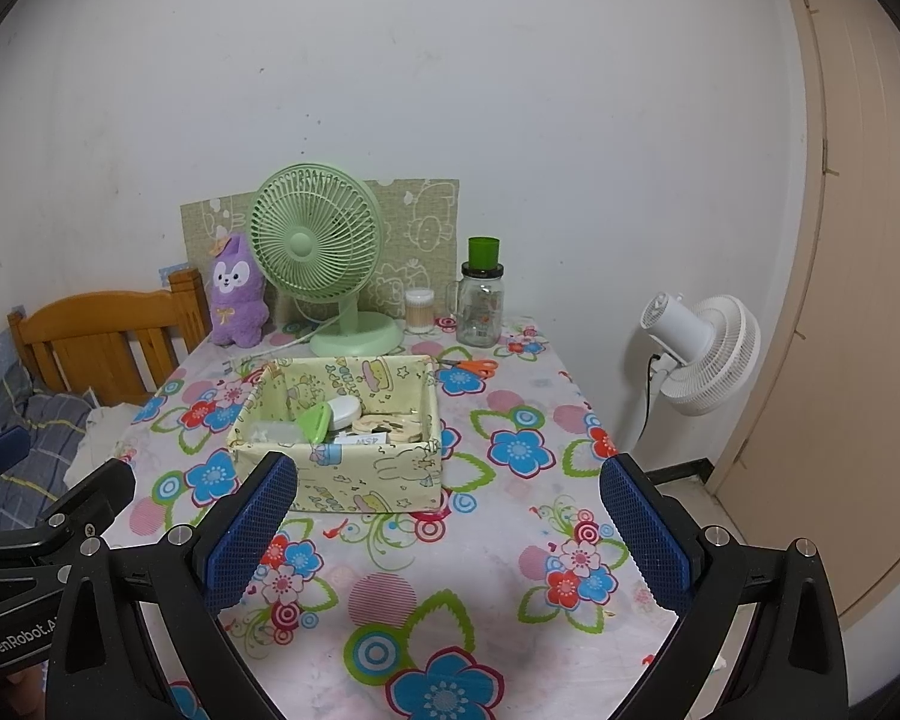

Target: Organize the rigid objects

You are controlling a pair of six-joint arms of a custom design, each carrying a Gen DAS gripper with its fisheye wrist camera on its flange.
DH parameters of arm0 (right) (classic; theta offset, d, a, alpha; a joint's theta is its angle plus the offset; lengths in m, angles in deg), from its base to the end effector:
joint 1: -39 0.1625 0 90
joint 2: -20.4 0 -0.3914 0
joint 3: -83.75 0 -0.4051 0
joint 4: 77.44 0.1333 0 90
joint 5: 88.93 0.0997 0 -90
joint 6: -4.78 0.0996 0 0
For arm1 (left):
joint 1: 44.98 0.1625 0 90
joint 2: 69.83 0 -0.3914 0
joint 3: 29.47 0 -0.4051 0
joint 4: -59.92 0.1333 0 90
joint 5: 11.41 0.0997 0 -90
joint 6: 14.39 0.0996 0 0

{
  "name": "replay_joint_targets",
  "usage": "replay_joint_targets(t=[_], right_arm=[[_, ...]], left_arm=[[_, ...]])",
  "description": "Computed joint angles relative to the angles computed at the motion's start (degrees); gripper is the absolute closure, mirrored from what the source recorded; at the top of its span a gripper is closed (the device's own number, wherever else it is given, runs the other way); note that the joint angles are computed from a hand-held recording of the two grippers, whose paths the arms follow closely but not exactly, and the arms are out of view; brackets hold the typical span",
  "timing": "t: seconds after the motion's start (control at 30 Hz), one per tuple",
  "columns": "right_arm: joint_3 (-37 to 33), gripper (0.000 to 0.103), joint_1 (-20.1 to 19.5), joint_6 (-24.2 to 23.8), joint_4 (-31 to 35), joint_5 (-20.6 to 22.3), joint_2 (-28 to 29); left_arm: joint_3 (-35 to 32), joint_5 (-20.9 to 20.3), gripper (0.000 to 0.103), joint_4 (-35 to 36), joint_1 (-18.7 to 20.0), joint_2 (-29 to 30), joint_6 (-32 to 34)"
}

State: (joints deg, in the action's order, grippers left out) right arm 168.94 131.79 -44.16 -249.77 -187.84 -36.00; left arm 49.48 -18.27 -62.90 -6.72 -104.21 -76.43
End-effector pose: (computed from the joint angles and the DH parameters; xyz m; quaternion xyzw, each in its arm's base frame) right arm 0.1523 -0.7034 0.3151 0.3568 -0.8162 0.3859 0.2398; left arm -0.4112 -0.6200 0.0673 0.0008 0.7473 -0.5110 0.4247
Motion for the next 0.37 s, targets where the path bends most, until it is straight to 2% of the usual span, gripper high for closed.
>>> replay_joint_targets(t=[0.37], right_arm=[[0.0,0.001,-0.01,-0.02,0.0,0.01,0.01]], left_arm=[[0.08,-0.13,0.0,-0.89,0.06,0.1,0.61]])
